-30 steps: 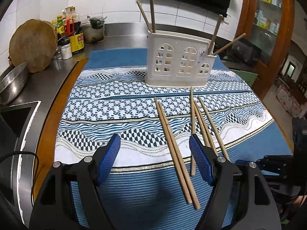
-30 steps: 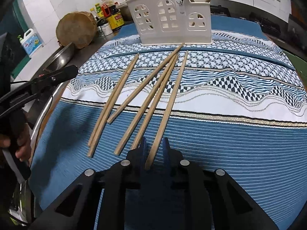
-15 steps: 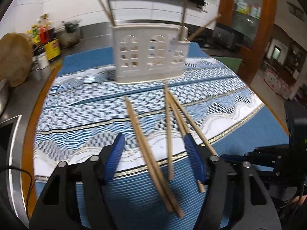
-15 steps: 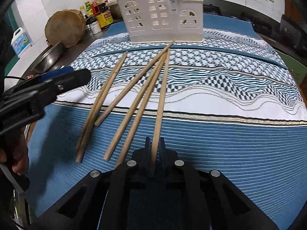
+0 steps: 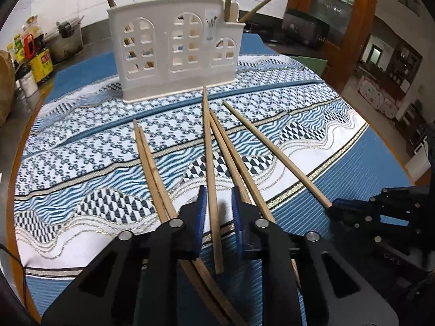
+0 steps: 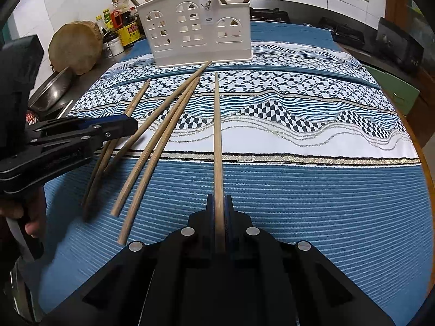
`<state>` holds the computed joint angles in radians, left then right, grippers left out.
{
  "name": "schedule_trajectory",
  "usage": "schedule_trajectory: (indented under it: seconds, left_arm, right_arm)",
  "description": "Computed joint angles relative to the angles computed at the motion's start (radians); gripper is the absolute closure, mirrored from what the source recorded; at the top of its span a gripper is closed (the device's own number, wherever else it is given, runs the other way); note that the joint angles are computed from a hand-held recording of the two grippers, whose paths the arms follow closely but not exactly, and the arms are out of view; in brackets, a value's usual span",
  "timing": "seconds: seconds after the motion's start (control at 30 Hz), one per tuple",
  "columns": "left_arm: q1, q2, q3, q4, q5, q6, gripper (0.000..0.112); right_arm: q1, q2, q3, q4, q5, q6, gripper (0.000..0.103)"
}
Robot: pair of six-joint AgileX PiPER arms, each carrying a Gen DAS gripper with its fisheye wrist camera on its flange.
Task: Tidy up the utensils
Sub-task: 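Close the left tool on a chopstick while the right tool closes on another, then lift both held chopsticks and lower them upright into the white caddy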
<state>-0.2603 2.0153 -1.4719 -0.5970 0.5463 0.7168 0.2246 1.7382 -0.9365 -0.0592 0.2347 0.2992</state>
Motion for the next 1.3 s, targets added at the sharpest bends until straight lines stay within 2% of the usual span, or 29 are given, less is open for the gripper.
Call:
schedule_trajectory:
  seconds: [0.3,0.37,0.47,0.57,0.7,0.83,1.0,1.2,1.3]
  left_arm:
    - [-0.022,0.043,-0.047,0.100,0.017,-0.088,0.097]
    - [-0.024,0.062,-0.074,0.134,0.044,-0.130,0.097]
    - [-0.031,0.060,-0.062,0.141,0.022,-0.134,0.097]
    - [-0.035,0.066,-0.071,0.167,0.016,-0.167,0.105]
    - [-0.027,0.058,-0.071,0.163,0.023,-0.174,0.107]
    - [-0.007,0.011,-0.040,0.126,0.015,-0.144,0.107]
    - [0.024,-0.072,-0.011,0.046,-0.004,-0.079,0.107]
    - [0.046,-0.119,-0.046,-0.024,-0.006,-0.028,0.107]
    - [0.042,-0.104,-0.106,-0.002,0.006,-0.051,0.107]
  right_arm:
    - [0.005,0.004,0.002,-0.014,-0.010,0.019,0.094]
    - [0.005,0.004,0.001,-0.006,-0.008,0.010,0.093]
    - [0.008,0.007,-0.003,-0.022,-0.009,0.022,0.093]
    - [0.008,0.007,-0.002,-0.032,-0.011,0.025,0.096]
    - [0.003,-0.009,0.004,-0.007,-0.012,-0.016,0.096]
    - [0.016,-0.066,0.022,-0.156,-0.015,0.105,0.096]
    - [0.001,-0.162,0.009,-0.197,-0.007,0.105,0.096]
    - [-0.046,-0.195,-0.105,-0.094,0.013,-0.060,0.096]
    - [-0.085,-0.166,-0.206,0.069,0.048,-0.256,0.096]
